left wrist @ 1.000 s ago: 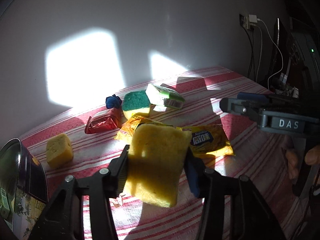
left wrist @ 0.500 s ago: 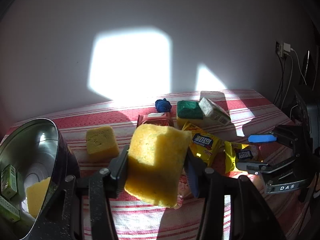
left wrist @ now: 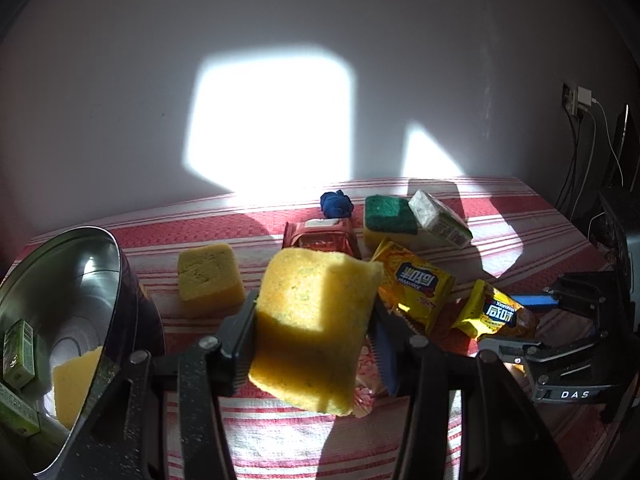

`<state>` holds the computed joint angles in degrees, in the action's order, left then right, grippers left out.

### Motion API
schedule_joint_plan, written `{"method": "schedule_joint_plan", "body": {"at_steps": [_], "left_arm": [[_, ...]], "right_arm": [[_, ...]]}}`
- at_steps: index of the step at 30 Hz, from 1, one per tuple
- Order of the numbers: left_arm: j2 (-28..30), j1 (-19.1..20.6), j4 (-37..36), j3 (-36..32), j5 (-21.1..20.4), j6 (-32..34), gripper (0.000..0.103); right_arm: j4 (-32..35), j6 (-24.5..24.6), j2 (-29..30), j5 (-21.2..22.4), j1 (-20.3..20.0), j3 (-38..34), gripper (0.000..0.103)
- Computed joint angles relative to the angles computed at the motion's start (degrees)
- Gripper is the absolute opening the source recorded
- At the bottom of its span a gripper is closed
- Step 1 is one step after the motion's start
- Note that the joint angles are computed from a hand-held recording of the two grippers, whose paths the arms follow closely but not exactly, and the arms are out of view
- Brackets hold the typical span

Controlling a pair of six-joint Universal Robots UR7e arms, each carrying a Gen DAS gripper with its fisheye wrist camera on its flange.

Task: Organize objects
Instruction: 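Grasp a yellow sponge with the left tool while the right tool grasps a yellow snack bag, then carry the sponge and snack bag over the metal tin with both tools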

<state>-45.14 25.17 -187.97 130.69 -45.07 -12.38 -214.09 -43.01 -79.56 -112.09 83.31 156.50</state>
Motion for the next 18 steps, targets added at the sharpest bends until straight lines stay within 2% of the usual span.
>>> {"method": "schedule_joint_plan", "body": {"at_steps": [2, 5, 6, 12, 15, 18], "left_arm": [[0.04, -0.39, -0.7, 0.22, 0.98, 0.13, 0.05], [-0.39, -0.65, -1.62, 0.57, 1.12, 0.22, 0.05], [-0.53, -0.8, -1.8, 0.68, 1.37, 0.24, 0.05], [-1.0, -2.05, -3.04, 1.53, 4.8, 1.12, 0.05], [-1.33, -2.54, -4.0, 2.18, 6.91, 2.28, 0.05], [-1.66, -2.9, -6.17, 2.95, 9.56, 4.35, 0.05]], "right_arm": [[-2.28, 2.31, -0.78, 1.75, -0.73, 0.93, 0.052], [-5.48, 6.64, -4.28, 11.11, -5.12, 3.39, 0.052], [-8.07, 8.09, -3.91, 12.49, -5.75, 3.92, 0.052], [-26.22, 17.3, 8.26, 6.13, -0.18, 2.51, 0.053], [-32.66, 19.17, 13.85, 2.51, 3.93, 0.92, 0.052], [-36.31, 20.88, 17.97, 0.08, 7.53, -0.9, 0.053]]}}
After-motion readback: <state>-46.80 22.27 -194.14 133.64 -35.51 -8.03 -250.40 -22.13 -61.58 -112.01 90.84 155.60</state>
